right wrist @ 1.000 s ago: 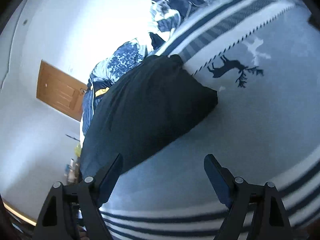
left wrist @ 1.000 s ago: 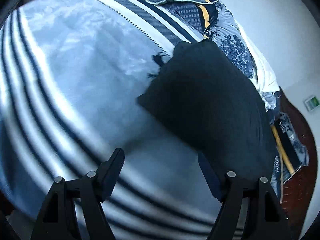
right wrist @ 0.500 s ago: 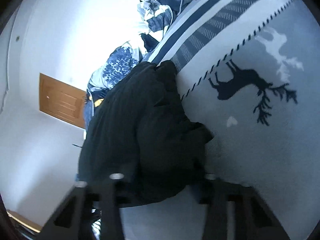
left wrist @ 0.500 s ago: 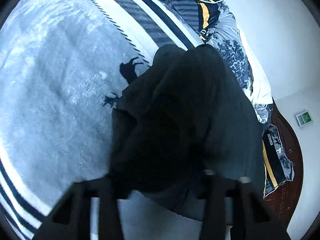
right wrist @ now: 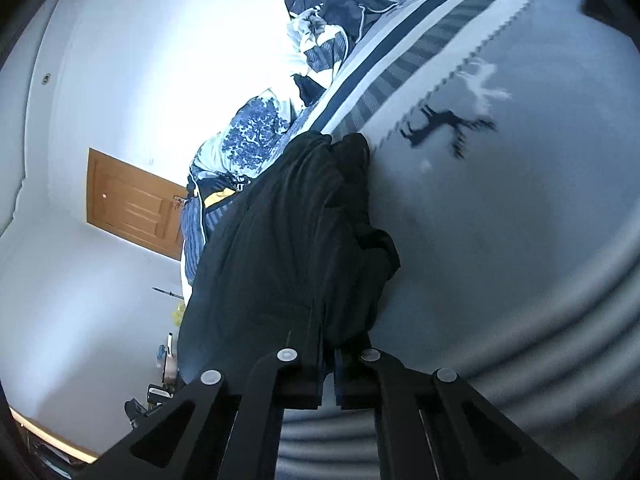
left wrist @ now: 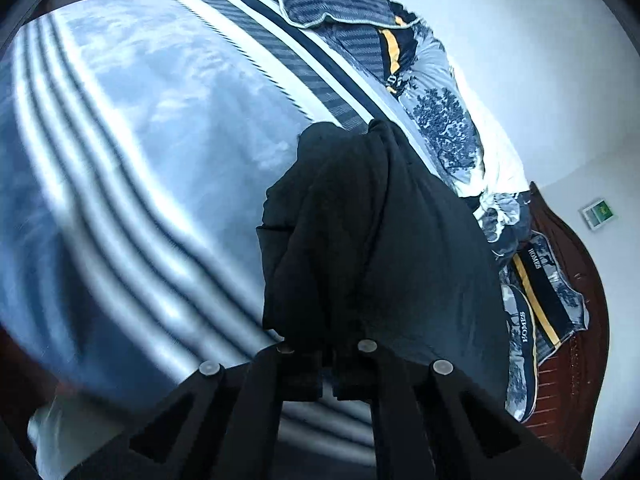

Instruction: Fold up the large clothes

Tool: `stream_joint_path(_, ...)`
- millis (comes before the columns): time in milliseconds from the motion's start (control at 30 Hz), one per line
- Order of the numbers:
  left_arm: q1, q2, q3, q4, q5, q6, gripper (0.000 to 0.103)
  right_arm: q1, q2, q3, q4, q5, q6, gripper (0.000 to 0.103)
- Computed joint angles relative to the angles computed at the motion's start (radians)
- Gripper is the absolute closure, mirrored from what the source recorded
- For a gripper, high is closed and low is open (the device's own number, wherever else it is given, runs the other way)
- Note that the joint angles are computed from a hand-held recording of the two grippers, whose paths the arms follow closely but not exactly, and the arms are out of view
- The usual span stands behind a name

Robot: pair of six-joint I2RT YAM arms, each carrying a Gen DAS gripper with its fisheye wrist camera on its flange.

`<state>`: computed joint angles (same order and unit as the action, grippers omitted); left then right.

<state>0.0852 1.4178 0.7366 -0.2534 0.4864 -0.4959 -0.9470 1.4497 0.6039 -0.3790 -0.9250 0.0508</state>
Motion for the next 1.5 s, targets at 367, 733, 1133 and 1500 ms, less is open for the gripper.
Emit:
stream_joint_path(367, 0.053, -0.169, -0.09, -0.1, -0.107, 0.103, 0.048, -0.062, -0.315, -0.034, -0.254, 0.206, -0.165, 0.045)
stream_joint_path(733, -0.114, 0.059, 0.294, -0.211, -0.284, 0.209, 0.042, 0.059, -0.191, 0.186, -0.299, 0.192, -0.211, 0.024)
stream_joint_path(1133, -0.201, 0.701, 1.061, -0.475, -0.297, 0.273, 0.042, 0.327, 0.679, 0.956, -0.368, 0.227, -0.05, 0.042)
stream_joint_path(1500, -0.191, 0.733, 1.13, -0.364, -0.247, 0.251, 0.1, 0.332, 0.66, 1.07, -0.35, 0.189, -0.018, 0.101)
